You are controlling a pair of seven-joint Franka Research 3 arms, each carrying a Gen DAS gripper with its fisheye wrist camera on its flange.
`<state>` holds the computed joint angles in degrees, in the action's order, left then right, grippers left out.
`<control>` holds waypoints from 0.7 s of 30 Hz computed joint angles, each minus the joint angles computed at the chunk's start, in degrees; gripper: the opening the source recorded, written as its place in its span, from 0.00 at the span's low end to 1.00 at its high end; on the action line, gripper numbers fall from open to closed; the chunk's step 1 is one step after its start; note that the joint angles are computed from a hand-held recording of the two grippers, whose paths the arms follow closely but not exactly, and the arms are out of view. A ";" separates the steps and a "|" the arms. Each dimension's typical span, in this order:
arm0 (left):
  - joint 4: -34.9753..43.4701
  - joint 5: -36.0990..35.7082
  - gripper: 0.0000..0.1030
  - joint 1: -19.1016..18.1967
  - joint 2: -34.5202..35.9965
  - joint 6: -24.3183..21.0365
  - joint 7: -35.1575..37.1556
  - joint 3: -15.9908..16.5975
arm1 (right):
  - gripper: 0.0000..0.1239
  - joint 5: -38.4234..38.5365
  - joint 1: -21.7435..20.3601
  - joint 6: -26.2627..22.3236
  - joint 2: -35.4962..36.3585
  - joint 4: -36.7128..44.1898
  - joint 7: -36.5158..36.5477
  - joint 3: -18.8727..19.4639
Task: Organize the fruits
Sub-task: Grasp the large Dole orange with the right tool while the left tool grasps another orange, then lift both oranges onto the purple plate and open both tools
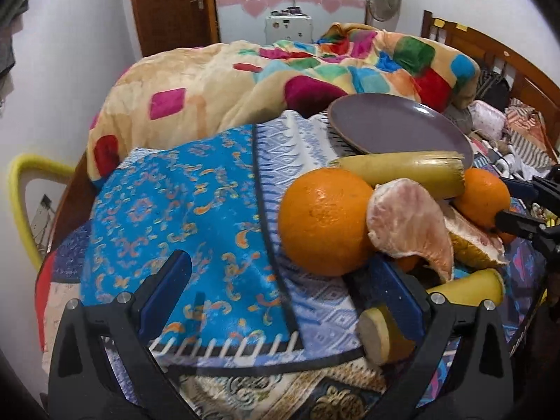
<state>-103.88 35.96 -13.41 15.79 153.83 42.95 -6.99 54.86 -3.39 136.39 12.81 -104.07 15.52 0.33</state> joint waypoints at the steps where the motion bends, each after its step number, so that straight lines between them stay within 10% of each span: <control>1: 0.48 -0.79 1.00 0.30 0.49 0.34 0.94 -0.35 | 0.54 -0.42 0.18 0.20 0.04 0.04 0.01 0.04; 21: 6.24 -19.48 0.65 3.01 5.65 3.01 15.68 -3.21 | 0.48 -3.48 0.23 -1.46 1.69 1.95 3.30 0.70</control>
<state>-97.64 16.48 -10.39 21.44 156.84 58.63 -10.20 51.38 -3.17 134.93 14.51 -102.12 18.82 1.04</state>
